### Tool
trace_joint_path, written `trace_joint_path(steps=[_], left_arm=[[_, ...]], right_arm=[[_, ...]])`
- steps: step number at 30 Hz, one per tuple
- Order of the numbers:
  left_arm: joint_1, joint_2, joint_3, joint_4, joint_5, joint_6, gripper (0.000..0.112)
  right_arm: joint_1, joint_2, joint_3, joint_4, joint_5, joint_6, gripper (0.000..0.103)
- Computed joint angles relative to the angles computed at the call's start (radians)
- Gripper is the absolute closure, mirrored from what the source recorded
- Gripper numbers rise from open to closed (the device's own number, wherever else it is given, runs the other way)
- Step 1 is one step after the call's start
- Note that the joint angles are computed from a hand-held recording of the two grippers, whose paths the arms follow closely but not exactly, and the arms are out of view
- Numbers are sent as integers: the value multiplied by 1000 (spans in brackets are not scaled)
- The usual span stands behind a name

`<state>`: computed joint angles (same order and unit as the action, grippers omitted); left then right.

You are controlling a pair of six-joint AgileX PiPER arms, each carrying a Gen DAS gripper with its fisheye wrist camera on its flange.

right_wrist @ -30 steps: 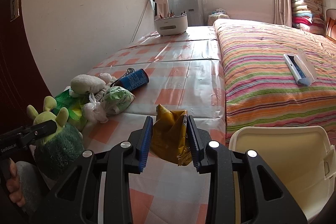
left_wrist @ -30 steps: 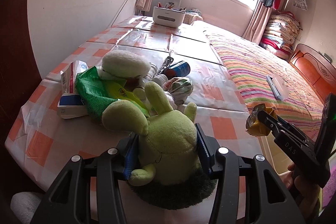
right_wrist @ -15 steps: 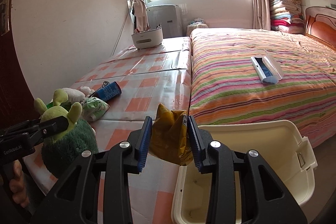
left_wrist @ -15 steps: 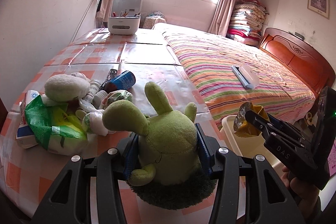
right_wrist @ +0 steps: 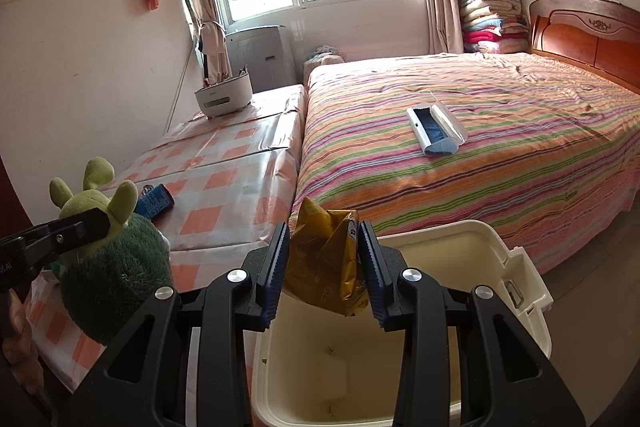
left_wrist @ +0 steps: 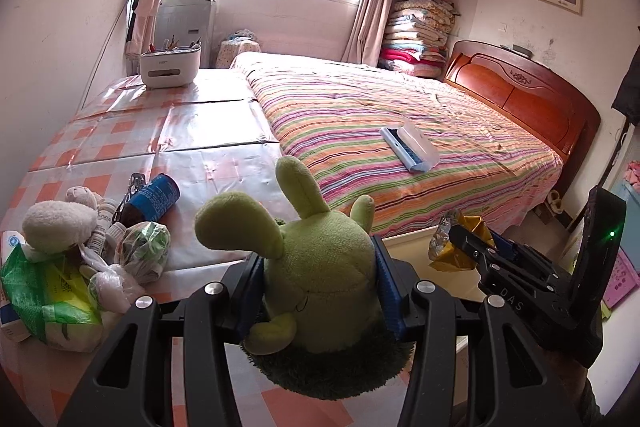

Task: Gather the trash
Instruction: 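Carry the wrapper over the cream bin and open the right tool, then move the right tool back toward the green plastic bag on the table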

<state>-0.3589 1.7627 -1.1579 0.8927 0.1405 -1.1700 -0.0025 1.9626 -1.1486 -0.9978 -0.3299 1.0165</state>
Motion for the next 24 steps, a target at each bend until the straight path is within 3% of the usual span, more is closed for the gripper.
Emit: trace_joint_path(steps=[5, 10, 11, 13, 15, 18, 24], left_arm=[[-19, 25, -41, -1, -6, 11, 64], [-22, 61, -75, -242, -24, 248, 64], [-25, 67, -82, -276, -23, 284, 64], [-29, 79, -94, -311, -23, 323, 64], [-36, 87, -102, -334, -23, 347, 64], [-46, 101, -121, -432, -18, 448, 64], [-75, 140, -166, -669, -2, 698, 64]], right_arm=[[-29, -2, 9, 53, -4, -19, 65], [-52, 4, 13, 48, -14, 5, 58], [-56, 6, 13, 49, -21, 9, 55], [-70, 3, 26, 91, -46, -12, 32], [-94, -1, 39, 99, -92, 2, 26], [-119, -6, 55, 139, -126, -3, 26], [-136, -45, 134, 425, -197, -242, 26]])
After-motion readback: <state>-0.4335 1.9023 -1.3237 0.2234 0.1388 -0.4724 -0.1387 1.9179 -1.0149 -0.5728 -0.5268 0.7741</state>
